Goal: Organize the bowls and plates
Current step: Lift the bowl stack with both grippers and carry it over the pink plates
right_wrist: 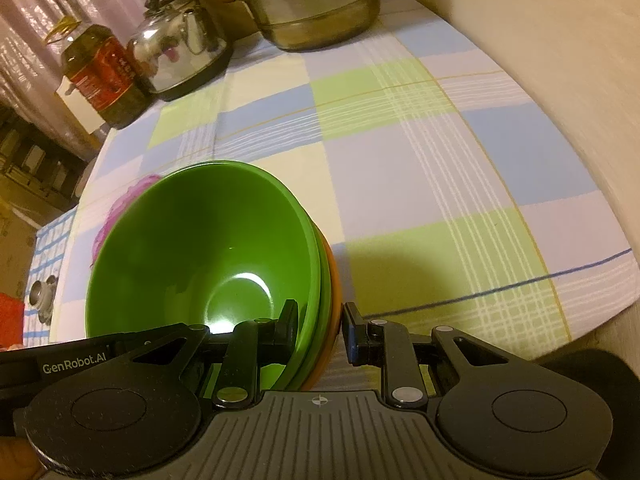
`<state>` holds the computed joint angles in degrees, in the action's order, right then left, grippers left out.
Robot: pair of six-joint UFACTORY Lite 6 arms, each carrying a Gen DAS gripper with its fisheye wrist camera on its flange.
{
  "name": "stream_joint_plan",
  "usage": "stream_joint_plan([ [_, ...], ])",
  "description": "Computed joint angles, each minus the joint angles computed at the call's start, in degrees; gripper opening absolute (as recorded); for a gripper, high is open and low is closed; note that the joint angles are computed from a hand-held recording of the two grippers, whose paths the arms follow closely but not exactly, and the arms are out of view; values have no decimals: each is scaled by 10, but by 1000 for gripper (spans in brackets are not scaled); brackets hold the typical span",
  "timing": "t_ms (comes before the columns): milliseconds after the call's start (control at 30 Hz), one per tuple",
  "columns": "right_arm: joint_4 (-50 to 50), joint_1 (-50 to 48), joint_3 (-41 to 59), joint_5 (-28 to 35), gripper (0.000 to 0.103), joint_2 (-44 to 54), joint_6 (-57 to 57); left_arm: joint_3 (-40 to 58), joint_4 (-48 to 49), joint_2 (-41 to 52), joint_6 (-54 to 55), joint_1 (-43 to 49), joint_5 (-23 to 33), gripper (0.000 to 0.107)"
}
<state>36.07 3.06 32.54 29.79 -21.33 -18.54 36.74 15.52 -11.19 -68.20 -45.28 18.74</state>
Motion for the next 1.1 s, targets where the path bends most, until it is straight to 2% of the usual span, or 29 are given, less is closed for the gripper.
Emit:
stream_joint_plan([
  [233,-45,62,-28,5,23,-65,85,-57,53,-102,-91,-36,59,23],
  [467,-100,136,-29,-6,23,-90,180,-106,74,-201,-140,-63,117,23],
  [1100,-254,311,4,-59,23,-55,408,-182,70,-419,-151,-79,267,23],
])
